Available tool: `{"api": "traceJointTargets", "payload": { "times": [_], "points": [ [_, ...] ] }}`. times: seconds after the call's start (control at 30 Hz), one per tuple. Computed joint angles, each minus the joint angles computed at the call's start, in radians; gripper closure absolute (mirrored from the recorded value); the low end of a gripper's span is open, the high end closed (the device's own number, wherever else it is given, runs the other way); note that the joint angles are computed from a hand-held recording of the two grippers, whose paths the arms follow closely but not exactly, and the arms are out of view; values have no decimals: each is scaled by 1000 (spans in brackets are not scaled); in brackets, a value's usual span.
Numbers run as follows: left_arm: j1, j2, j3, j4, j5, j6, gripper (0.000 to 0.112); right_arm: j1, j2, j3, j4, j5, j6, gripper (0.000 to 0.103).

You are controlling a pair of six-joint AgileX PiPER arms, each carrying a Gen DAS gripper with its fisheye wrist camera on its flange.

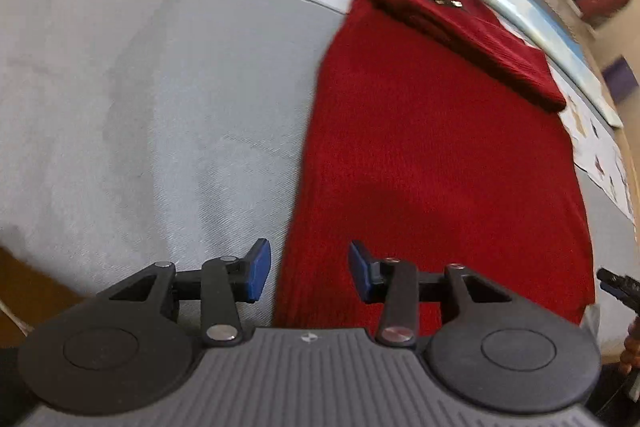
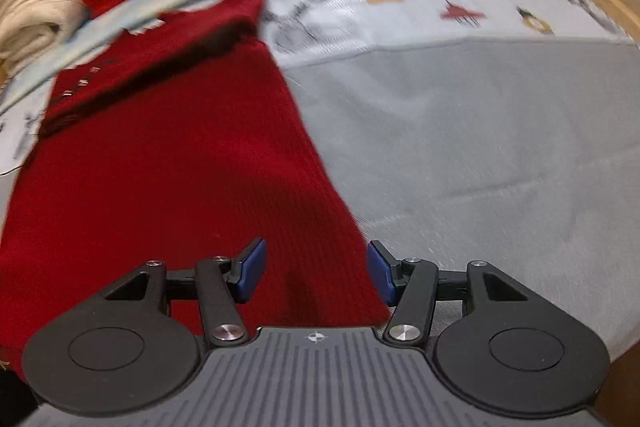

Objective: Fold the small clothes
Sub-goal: 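Move both grippers to the hem of the narrow folded sweater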

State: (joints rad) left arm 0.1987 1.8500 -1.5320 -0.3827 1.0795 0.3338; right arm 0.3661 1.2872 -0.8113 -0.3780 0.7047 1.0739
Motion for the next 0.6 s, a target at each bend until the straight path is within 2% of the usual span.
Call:
{"api": "traceJointTargets", "payload": {
  "times": [0.3, 0.47, 0.53, 0.57, 0.6],
  "points": [
    [-57, 48, -49, 108, 34, -72, 64, -25, 84, -3, 53, 44, -61, 45],
    [-80, 69, -43, 131, 19, -49, 64, 3, 101, -1, 27, 43, -39, 45],
    [-87, 66, -28, 135, -2, -30, 66, -2, 89, 5, 53, 19, -70, 58],
    [-88, 62, -19, 132, -13, -18, 74, -12, 84, 6, 72, 7, -101, 70],
    [-85, 59, -12, 123, -17, -2, 86, -4, 82, 6, 68, 6, -106, 77]
  ]
}}
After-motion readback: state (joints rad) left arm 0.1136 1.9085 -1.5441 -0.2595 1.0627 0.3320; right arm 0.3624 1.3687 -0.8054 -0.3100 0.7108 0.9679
